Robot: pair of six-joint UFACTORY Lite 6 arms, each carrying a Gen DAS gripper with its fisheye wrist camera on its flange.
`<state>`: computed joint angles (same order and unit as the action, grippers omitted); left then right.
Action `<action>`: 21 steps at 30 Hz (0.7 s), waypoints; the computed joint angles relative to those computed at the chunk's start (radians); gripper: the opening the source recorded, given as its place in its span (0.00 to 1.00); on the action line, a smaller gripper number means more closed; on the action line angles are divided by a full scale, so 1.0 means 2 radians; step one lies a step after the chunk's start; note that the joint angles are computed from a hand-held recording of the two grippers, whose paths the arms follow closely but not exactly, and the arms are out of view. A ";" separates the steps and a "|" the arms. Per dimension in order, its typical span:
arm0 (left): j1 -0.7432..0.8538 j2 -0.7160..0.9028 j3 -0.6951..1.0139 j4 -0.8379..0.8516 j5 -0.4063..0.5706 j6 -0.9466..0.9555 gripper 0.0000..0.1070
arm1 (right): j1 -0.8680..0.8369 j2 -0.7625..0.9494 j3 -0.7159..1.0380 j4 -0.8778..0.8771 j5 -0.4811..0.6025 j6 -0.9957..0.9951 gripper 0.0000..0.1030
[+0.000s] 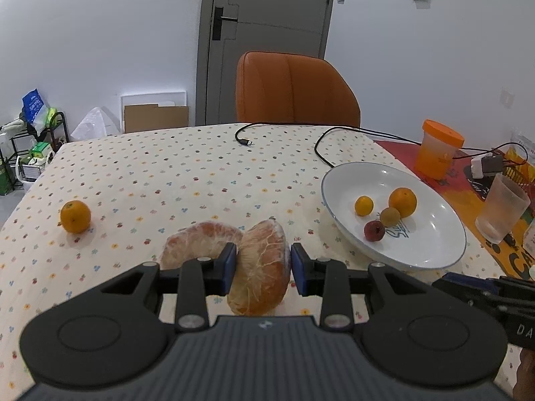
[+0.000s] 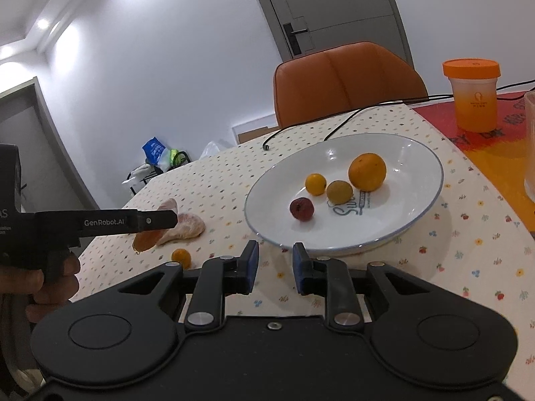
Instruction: Organize fruits
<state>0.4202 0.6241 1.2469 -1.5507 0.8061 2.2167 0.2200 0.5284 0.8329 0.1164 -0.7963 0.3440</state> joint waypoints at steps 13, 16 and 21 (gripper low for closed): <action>0.063 -0.037 -0.068 -0.004 0.031 0.036 0.31 | 0.049 -0.033 -0.060 0.027 -0.005 -0.030 0.38; 0.076 -0.049 -0.084 -0.002 0.040 0.045 0.31 | 0.061 -0.042 -0.074 0.029 -0.007 -0.038 0.42; 0.098 -0.062 -0.104 0.004 0.055 0.056 0.31 | 0.079 -0.056 -0.101 0.036 -0.019 -0.039 0.42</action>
